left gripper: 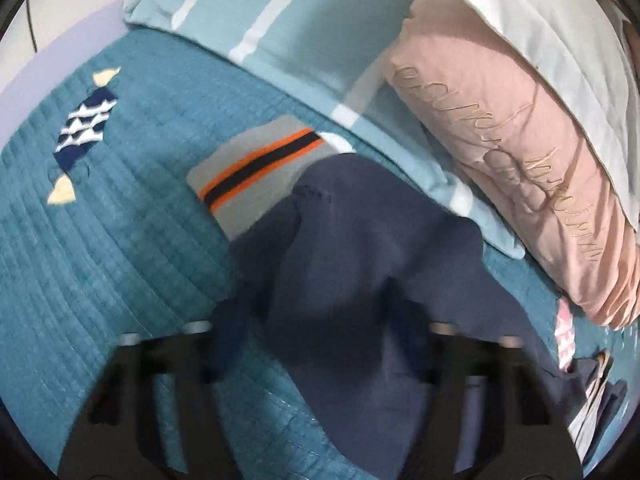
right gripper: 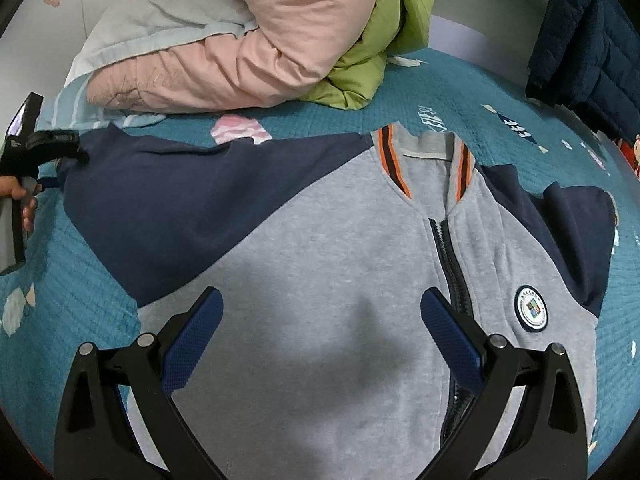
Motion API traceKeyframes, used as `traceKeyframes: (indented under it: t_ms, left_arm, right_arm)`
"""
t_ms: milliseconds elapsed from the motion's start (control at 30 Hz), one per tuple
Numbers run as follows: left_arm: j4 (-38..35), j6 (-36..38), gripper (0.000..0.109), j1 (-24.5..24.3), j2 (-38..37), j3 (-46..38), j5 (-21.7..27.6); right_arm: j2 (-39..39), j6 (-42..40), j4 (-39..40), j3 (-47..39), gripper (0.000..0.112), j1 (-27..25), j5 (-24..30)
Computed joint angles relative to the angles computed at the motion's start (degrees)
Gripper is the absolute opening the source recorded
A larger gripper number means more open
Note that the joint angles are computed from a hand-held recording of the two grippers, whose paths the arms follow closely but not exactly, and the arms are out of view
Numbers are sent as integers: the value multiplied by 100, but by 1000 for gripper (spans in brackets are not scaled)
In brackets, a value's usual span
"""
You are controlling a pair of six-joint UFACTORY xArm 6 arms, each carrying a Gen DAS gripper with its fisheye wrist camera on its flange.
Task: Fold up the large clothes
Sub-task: 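Lower the left tool to the navy sleeve cuff and grasp it, then fold the held sleeve across the jacket body while the right tool grasps the other cuff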
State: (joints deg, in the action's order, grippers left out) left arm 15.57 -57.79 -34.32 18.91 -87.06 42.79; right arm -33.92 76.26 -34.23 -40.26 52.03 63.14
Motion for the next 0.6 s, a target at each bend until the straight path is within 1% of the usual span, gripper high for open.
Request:
traceKeyframes:
  t_ms: [33, 67, 100, 200, 233, 267, 300, 333, 367, 400, 433, 500, 533, 567, 600]
  left_arm:
    - [-141, 79, 22, 26, -85, 130, -259]
    - [-304, 186, 13, 40, -156, 229, -480]
    - [-389, 267, 12, 40, -271, 371, -693]
    - [-212, 214, 10, 18, -825, 1005, -1401]
    - [77, 3, 10, -8, -1131, 1261, -1552]
    - [226, -180, 10, -11, -1421, 1582, -1861]
    - [291, -252, 10, -28, -1626, 1763, -2008]
    - [542, -517, 10, -45, -1892, 1958, -2117]
    - [834, -808, 10, -146, -2065, 2027, -2161]
    - [1112, -1005, 10, -224, -2181, 2062, -2114]
    - [1557, -1337, 10, -343, -2375, 2067, -1948]
    - [1993, -1679, 10, -642, -2516, 1912, -1728]
    - [2029, -1659, 10, -768, -2496, 1732, -1578]
    - [2081, -1672, 10, -902, -2470, 1611, -1425]
    - [2203, -1694, 10, -1082, -2355, 1326, -1144]
  right_arm:
    - [-1, -22, -43, 32, 96, -61, -126]
    - [30, -61, -74, 33, 96, -124, -224]
    - [69, -104, -98, 20, 96, -180, -318]
    - [156, -311, -148, 56, 94, -438, -1004]
    - [207, -427, -63, 67, 81, -550, -1260]
    - [312, -652, 174, 88, 59, -727, -1662]
    - [416, -870, 441, 99, 50, -857, -1970]
    - [593, -1254, 903, 122, 33, -1019, -2441]
    - [744, -1542, 1265, 152, 20, -1103, -2831]
    - [912, -1795, 1573, 108, 18, -1135, -3020]
    - [1153, -2148, 1924, 19, 15, -1115, -3169]
    - [1648, -2659, 2470, -188, 15, -1017, -3206]
    - [1705, -2687, 2480, -170, 15, -1049, -3289]
    - [1683, -2818, 2653, -124, 15, -1090, -3376]
    - [1571, -3048, 3066, 4, 15, -1161, -3562]
